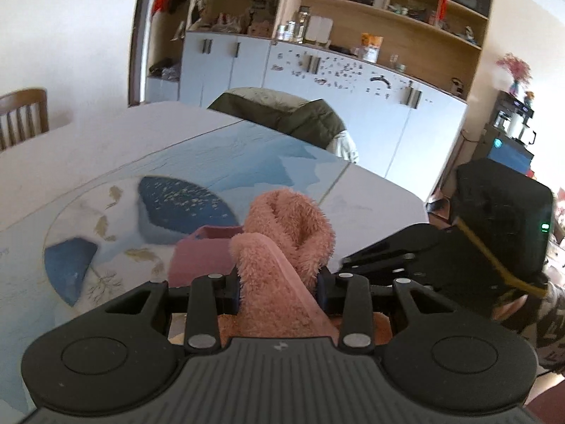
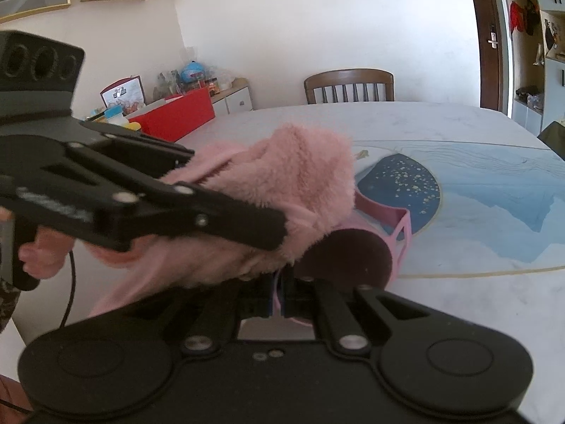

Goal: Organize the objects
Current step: 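Continue rubbing the towel over the mug with the left gripper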

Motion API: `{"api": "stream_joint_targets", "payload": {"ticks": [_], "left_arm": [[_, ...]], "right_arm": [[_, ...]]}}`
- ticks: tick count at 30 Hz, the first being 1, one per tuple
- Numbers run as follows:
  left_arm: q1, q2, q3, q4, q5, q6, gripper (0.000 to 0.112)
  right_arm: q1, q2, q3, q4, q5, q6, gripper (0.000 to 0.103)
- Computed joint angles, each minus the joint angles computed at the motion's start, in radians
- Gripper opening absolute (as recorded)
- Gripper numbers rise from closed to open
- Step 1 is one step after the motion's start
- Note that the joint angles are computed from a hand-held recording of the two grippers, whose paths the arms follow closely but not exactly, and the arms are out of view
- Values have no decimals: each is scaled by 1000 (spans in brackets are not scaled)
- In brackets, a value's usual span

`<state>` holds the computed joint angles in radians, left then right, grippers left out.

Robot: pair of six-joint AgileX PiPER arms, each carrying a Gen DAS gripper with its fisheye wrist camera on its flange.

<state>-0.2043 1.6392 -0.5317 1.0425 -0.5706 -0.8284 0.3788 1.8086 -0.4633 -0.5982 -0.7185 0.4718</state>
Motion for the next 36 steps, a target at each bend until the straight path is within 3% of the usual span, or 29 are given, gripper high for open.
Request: {"api": "stream_joint_targets", "payload": {"ticks": [7, 19, 23, 29, 36], "left_arm": [[94, 56, -30, 16, -7, -33, 36], [164, 127, -52, -141, 64, 68, 35], [178, 23, 19, -126, 35, 101, 35], [209, -166, 113, 71, -75, 41, 36], [63, -172, 87, 101, -57, 5, 36]], "right_arm": [[7, -4, 6, 15, -1, -9, 3], [-18, -10, 2, -13, 4, 13, 3], [-30, -9, 4, -16, -4, 18, 3], [-40, 2, 1, -28, -14, 22, 3], [-33, -1, -2, -17, -2, 14, 3]]}}
